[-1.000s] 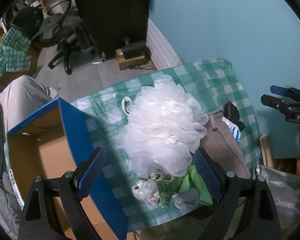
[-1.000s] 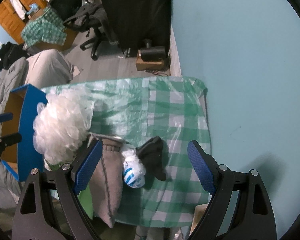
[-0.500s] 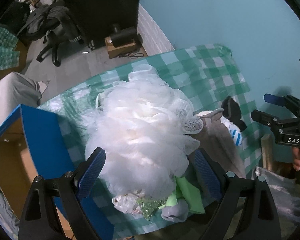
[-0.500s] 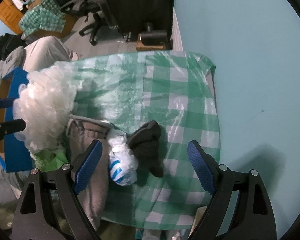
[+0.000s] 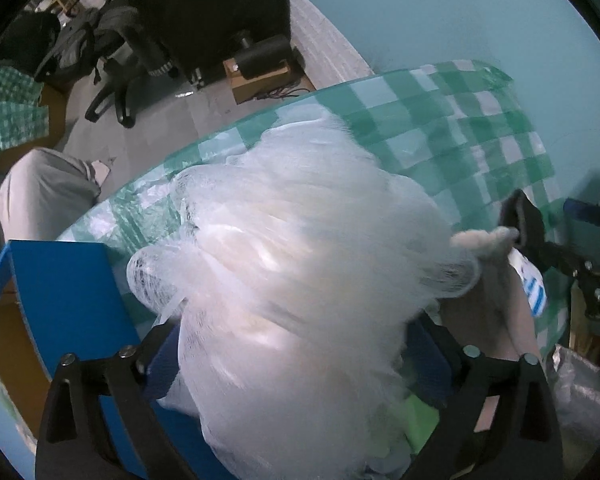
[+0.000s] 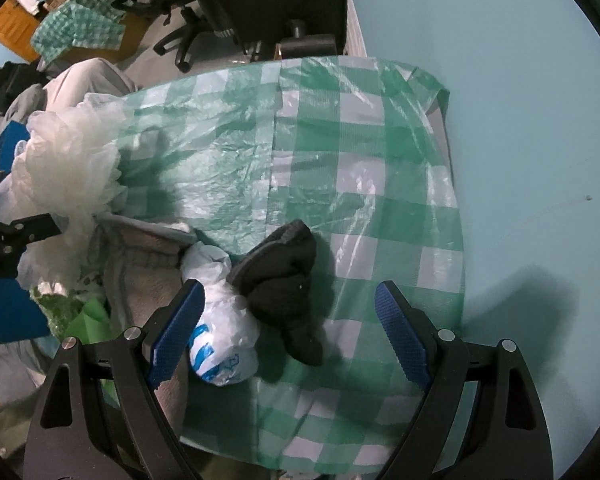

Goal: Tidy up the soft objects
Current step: 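Lower the left gripper onto the white mesh puffball while the right gripper reaches the black sock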

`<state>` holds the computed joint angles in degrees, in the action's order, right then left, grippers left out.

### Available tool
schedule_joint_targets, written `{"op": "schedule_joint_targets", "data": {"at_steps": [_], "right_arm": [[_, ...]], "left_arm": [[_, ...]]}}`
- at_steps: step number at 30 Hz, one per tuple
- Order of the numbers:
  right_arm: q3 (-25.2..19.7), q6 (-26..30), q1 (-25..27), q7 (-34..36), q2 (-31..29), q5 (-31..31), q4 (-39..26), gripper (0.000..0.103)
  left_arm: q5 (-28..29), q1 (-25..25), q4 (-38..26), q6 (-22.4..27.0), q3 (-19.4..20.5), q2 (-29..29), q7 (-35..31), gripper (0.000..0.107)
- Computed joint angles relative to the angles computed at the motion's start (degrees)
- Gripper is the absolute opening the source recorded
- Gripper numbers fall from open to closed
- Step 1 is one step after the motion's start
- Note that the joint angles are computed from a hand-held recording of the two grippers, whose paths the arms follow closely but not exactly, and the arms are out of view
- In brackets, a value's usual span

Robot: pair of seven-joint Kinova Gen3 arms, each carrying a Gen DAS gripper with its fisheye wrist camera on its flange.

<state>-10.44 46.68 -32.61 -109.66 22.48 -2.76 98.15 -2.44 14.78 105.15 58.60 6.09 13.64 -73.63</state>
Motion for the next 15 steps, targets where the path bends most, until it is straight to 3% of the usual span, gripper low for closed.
{"op": "schedule_joint_targets", "data": {"at_steps": [6,13,15], "right_arm": [[0.0,-1.2,0.7,0.5,1.6,-0.8,0.9,0.087],[-0.1,-3.5,2.0,1.0,1.3,-2.3,3.1,0.086],[-0.2,-4.0,2.4,1.5,1.0,-2.6,3.7,0.081]], "left_arm": [[2.6,-1.9,-1.3,-0.2,-0.1,3.7,-3.3,0.103],[1.6,0.3,-1.6,-1.4,0.1,5.8,-4.1,0.102],[2.0,0.3,-1.1,-2.0,0.2,5.5,-4.4,0.098]]}}
